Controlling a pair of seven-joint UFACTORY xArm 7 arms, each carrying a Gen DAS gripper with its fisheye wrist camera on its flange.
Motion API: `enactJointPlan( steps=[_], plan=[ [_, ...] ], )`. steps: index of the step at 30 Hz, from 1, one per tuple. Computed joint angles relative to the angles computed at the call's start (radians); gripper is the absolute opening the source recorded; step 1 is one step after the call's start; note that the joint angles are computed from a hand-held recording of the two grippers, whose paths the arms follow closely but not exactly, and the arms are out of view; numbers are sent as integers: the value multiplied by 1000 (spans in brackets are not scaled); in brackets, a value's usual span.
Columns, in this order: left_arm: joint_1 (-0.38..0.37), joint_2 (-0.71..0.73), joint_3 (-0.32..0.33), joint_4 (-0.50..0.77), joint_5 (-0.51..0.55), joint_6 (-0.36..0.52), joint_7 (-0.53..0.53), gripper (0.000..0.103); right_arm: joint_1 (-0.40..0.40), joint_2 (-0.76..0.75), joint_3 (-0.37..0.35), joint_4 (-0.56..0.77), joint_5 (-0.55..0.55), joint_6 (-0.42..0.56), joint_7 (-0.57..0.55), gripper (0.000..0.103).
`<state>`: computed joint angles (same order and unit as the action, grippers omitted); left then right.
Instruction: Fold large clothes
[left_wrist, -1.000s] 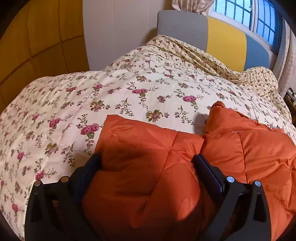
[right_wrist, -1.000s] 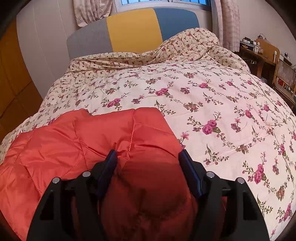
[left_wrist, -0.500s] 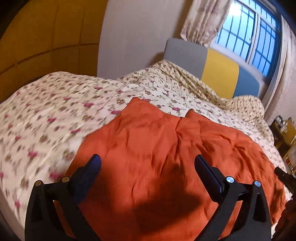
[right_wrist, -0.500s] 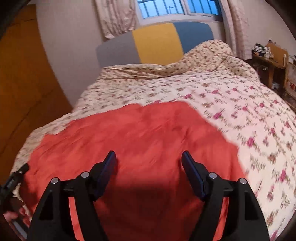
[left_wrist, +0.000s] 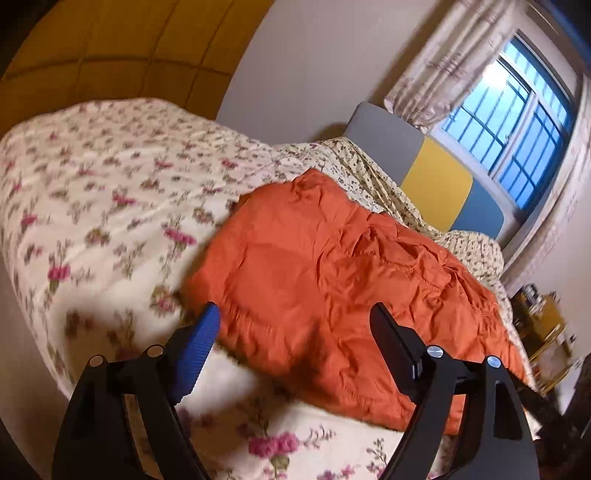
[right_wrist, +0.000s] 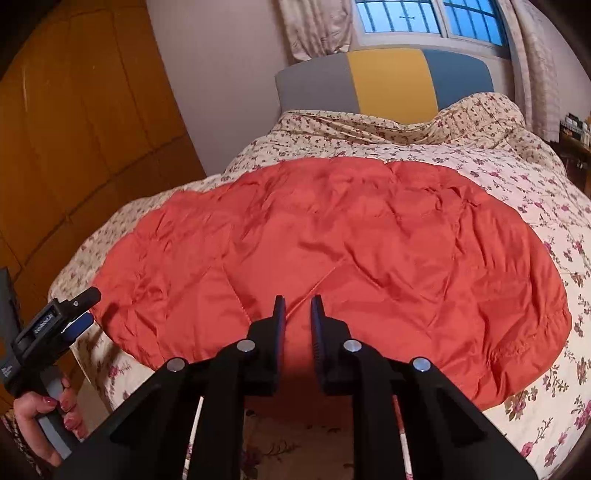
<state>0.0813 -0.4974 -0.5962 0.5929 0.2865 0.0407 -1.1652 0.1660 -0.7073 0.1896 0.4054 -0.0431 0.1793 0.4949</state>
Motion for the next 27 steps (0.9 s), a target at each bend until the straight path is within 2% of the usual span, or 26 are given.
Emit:
enactJointPlan(
  steps=[3,4,6,8,10,12,15,16,19,20,23,24,26,27],
  plan=[
    [-108,58,87,-6,-39,5,39,83,-21,60,24,30,-17,25,5,12],
    [-156,79,129,-8,-58,-3,58,83,-24,82,26,37,-26,30,0,12],
    [-309,138,266,-18,-131,-73,122,83,-26,143,28,55,-51,30,-24,12],
    [-377,179,326,-3,-172,-97,173,83,-38,164,37,45,-73,-4,-29,12],
    [-344,210,295,21,-181,-114,194,83,-20,169,18,32,-56,-25,-24,12],
    [-341,244,293,41,-201,-133,215,83,-26,169,24,25,-60,-34,-22,12],
    [-244,271,203,41,-240,-202,190,82,-53,162,52,8,-80,-58,-6,12],
    [-188,276,144,42,-269,-222,180,80,-54,161,52,5,-81,-65,-3,12],
    [-152,291,97,44,-352,-267,170,75,-66,159,69,-1,-87,-77,12,12],
    [-164,298,102,36,-383,-300,154,73,-66,155,71,-3,-88,-76,16,12],
    [-170,306,92,28,-464,-331,156,63,-53,142,62,-13,-83,-74,20,12],
    [-163,306,83,36,-482,-316,176,53,-50,141,59,-13,-82,-73,19,12],
    [-158,301,75,48,-509,-270,204,44,-40,137,46,-15,-78,-70,12,12],
    [-186,299,102,44,-515,-275,196,38,-32,137,37,-15,-73,-70,7,12]
  ],
)
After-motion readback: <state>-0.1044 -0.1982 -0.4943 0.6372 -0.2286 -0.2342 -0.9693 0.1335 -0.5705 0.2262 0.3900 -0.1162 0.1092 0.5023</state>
